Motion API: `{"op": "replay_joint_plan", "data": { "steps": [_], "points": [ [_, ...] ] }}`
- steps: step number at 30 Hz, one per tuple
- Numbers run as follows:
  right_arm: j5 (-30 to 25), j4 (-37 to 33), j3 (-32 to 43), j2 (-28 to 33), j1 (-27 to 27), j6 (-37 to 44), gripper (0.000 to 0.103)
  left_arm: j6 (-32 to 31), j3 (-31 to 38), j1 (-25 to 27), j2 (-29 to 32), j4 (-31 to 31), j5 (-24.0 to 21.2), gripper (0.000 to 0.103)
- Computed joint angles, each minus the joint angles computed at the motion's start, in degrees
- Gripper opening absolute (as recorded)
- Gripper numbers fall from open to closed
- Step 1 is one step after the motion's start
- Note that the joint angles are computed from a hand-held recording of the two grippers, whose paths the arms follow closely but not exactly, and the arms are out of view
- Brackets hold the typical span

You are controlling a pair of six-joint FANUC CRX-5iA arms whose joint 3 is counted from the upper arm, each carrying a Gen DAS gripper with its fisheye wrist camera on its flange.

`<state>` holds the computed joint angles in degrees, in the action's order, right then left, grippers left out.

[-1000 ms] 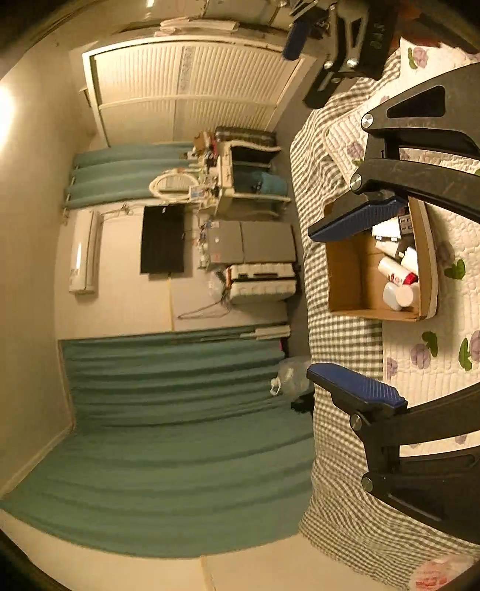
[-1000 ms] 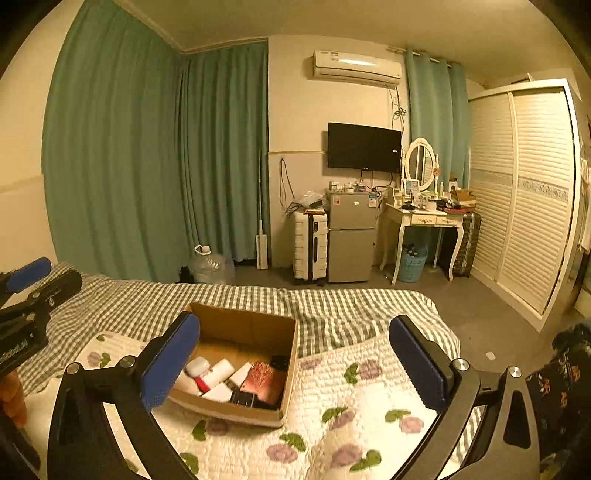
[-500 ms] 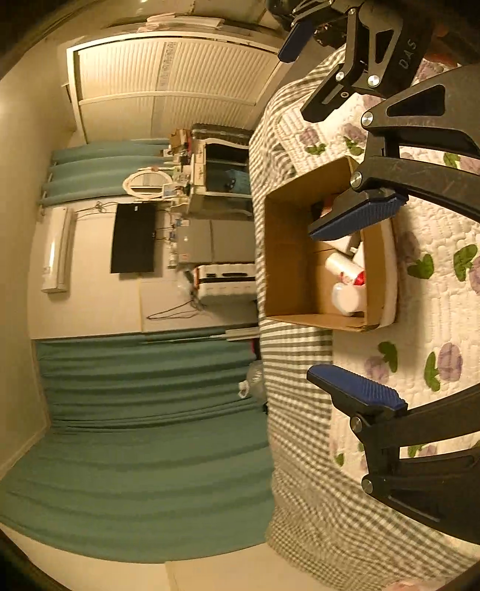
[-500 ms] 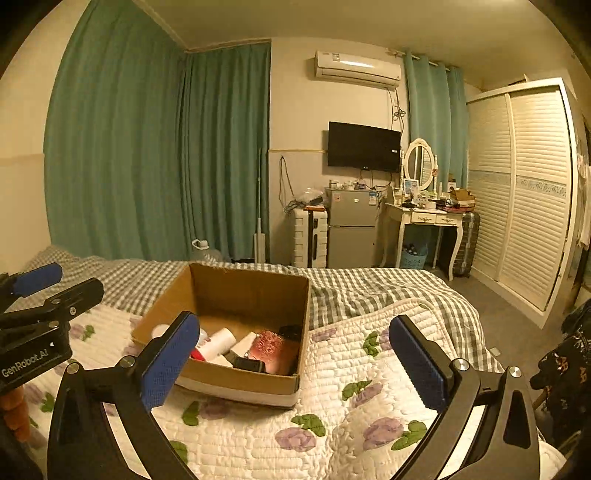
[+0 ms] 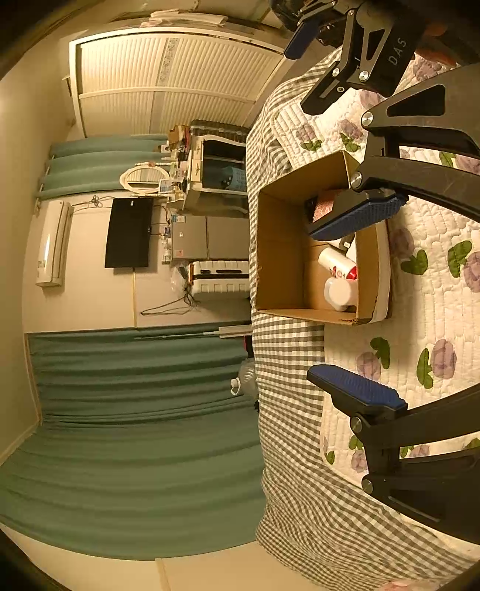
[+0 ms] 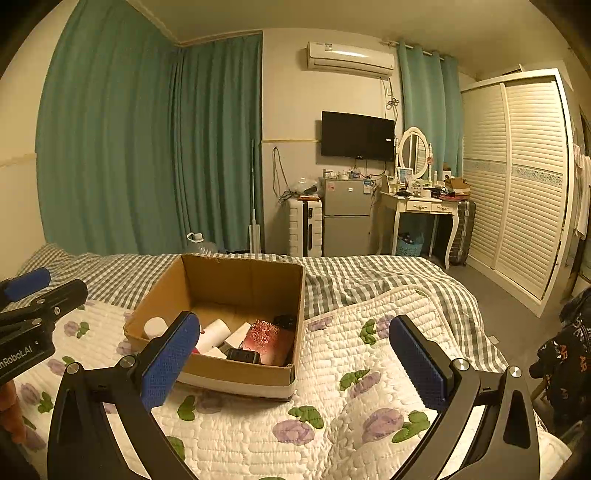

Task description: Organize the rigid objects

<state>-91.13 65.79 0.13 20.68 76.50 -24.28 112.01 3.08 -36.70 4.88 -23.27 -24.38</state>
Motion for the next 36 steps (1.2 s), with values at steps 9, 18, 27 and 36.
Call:
{"op": "replay_joint_plan", "data": {
  "steps": [9,18,27,36],
  "points": [
    [-0.4,-0.4,0.3,0.1,0.0,-0.1,0.103,0.0,0.0,-0.2,0.2,0.1,-0.3,0.072],
    [-0.6,-0.6,0.4,0.1,0.1,-0.1,0.103,-0.6,-0.3,0.0,0.2,0.8,-0.2,0.072],
    [-0.9,-0.8,0.5,0.2,0.1,0.0,0.103,-2.2,-1.1,0.5,0.0,2.4,0.5,0.072],
    [-0.9,-1.0,0.7,0.4,0.1,0.3,0.103,-2.6,-1.0,0.5,0.0,2.6,0.2,0.072]
  ]
}}
